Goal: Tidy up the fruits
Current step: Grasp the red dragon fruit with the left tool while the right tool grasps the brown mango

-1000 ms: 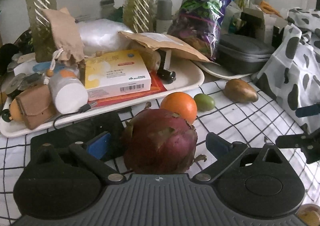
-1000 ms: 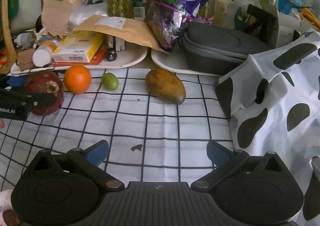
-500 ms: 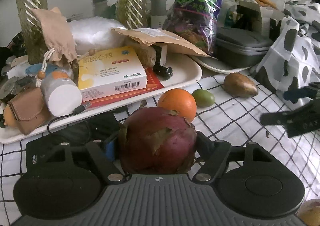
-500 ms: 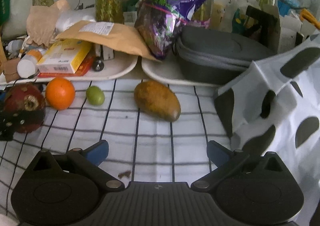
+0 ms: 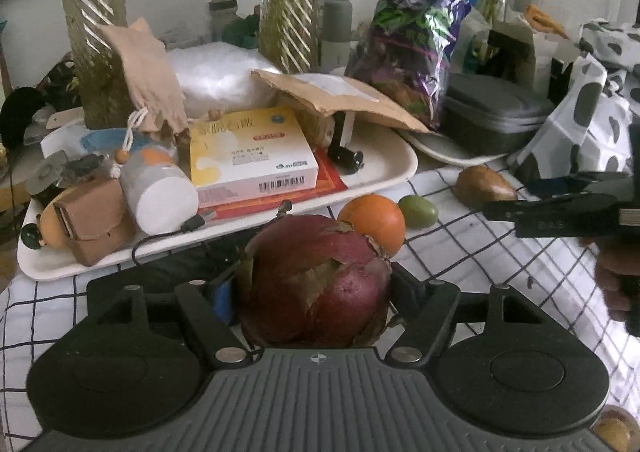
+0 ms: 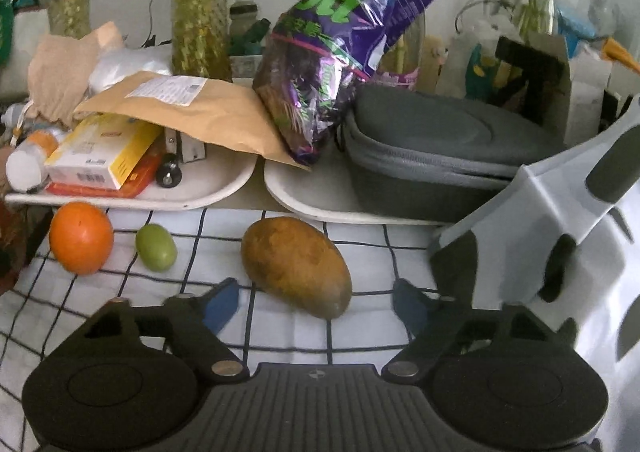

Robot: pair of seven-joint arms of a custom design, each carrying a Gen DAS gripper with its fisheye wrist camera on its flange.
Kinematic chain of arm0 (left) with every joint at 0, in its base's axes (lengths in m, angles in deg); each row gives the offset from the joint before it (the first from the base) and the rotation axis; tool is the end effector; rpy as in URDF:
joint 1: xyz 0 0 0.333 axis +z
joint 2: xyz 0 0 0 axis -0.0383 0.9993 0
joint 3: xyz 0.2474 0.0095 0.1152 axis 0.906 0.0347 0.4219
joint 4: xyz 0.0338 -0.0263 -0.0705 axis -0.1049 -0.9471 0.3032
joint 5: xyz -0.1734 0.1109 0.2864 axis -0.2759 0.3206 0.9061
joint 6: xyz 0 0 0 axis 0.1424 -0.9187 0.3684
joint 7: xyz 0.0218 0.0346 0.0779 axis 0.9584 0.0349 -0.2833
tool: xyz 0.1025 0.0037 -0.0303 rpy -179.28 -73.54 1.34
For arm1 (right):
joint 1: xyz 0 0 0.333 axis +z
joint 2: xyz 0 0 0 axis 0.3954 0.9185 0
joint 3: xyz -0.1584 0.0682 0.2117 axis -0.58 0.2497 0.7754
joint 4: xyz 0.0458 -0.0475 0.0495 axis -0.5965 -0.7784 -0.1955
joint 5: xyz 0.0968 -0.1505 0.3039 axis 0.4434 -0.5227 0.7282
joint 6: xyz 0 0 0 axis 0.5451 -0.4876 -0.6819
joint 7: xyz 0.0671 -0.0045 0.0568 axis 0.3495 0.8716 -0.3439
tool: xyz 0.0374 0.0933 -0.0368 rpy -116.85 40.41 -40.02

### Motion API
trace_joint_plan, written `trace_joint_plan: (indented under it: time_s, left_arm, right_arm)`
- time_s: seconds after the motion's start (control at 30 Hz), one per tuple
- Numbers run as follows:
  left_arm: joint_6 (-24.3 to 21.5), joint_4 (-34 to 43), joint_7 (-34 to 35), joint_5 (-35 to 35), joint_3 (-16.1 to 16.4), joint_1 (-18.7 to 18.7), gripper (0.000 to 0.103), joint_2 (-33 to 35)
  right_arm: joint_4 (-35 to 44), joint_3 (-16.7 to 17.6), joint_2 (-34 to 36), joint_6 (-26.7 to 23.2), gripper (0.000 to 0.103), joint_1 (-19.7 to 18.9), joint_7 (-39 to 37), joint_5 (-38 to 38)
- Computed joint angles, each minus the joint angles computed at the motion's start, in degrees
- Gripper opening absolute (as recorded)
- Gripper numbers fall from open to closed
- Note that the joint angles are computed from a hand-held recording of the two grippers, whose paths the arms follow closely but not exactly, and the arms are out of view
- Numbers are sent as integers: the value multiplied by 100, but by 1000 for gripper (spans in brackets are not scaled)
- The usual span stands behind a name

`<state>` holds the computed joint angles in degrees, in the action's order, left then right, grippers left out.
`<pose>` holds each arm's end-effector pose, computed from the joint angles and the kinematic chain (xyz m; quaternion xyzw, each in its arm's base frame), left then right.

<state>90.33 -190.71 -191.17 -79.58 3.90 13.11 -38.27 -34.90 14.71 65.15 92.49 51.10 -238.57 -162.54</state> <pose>0.5978 0.0253 0.2672 -0.3542 0.8513 -0.3666 0.1248 0.5041 0.2525 0.2246 -0.5202 0.7571 -0.3291 0.2187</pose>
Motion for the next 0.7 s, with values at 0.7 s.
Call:
trace_joint_plan:
  time_s: [0.7]
  left_arm:
    - [-124, -126, 218, -55, 15, 35, 72, -126]
  right_arm:
    - [293, -79, 190, 515, 49, -201, 185, -533]
